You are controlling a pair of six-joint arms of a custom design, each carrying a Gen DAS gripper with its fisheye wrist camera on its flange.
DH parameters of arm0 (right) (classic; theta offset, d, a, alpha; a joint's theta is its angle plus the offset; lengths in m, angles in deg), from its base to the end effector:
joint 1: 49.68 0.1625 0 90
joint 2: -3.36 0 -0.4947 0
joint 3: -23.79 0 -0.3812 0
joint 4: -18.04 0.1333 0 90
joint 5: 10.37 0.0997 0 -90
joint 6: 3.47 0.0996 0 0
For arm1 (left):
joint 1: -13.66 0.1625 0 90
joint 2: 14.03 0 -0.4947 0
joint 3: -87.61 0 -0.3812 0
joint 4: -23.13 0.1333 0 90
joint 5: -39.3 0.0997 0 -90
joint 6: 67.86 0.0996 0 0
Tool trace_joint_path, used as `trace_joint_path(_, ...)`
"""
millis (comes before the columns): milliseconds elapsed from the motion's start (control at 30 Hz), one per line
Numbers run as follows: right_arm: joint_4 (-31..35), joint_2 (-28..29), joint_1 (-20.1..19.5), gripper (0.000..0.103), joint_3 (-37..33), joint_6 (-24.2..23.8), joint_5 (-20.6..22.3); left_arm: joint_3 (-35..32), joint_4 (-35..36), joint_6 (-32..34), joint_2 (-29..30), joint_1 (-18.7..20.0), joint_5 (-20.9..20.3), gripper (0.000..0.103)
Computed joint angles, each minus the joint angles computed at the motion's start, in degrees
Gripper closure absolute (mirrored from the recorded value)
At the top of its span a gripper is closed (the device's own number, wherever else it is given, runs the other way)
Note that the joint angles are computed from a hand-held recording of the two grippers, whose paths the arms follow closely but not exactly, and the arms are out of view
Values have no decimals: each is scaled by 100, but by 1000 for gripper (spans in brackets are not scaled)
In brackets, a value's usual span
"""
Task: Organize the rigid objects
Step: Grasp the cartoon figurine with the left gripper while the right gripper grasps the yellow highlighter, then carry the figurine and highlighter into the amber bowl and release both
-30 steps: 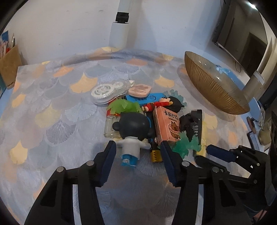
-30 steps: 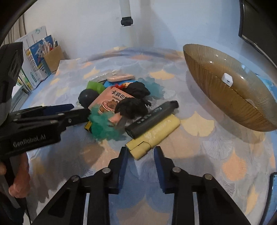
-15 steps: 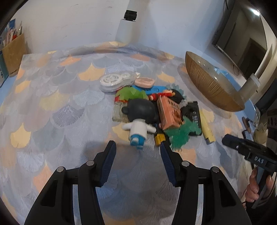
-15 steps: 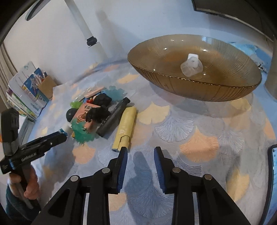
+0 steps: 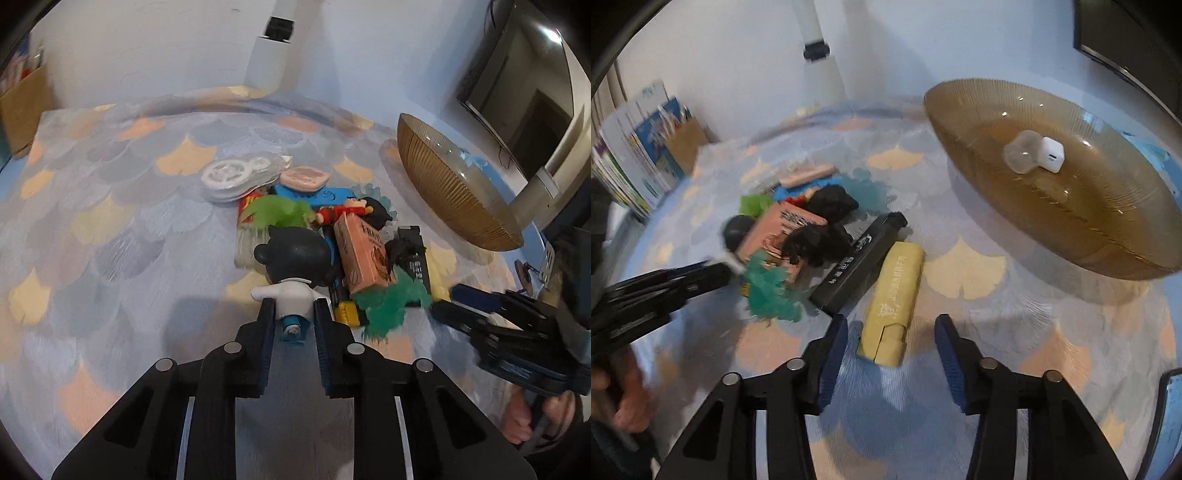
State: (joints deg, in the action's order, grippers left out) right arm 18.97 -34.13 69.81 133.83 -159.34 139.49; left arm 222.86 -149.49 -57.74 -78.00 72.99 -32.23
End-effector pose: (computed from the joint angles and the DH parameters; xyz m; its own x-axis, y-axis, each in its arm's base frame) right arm 0.2505 -0.3471 0.0236 -0.7023 0.3109 0.6404 -0.2026 0.7751 -0.5984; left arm -0.0907 -0.4761 0.1730 -0.7465 0.5717 -0.3403 0.6413 0.7546 -0.1390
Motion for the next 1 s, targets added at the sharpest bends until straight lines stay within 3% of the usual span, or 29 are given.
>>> trace_joint_path(67,40,143,46,78,-111,-162,230,155,-63,-70,-140,-4,-39,85)
trace_joint_path(200,-408,-183,72,78,388,-220,-290,504,83,-211,-593,-16,-104,85)
trace_joint_path(433,-21,-298,516,78,918,531,-509,921,210,-325,-980,-158,12,84)
trace_joint_path(500,18,-302,516,78,944,584,-482,975,88,-437,-897,-298,293,62)
trace_joint_path(533,5,-296,493,78,922,608,-499,988,7,-498,-835,-380,409,57)
trace_joint_path(600,-18,-329,460,70,895,595,-556,1052,-269,-549,-692,-546,657,32)
trace_joint_path(633,-41,-320,459,66,877,549,-543,1091,-476,-537,-598,-624,784,30)
trace_joint_path(667,18,-250,465,61,808,561,-466,1096,-593,-515,-512,-679,845,31)
trace_joint_path(733,347,76,531,60,537,667,-37,1036,-554,-515,-404,-688,853,36)
trace_joint_path(767,487,228,575,61,426,660,177,1007,-491,-584,-347,-701,904,54)
trace_joint_path(833,293,356,682,74,379,345,382,1026,-555,-632,-282,-716,982,54)
trace_joint_path(867,197,358,708,79,393,154,350,1057,-618,-625,-273,-727,984,54)
trace_joint_path(1000,-302,269,832,79,544,-561,-244,1218,-776,-696,-340,-799,950,54)
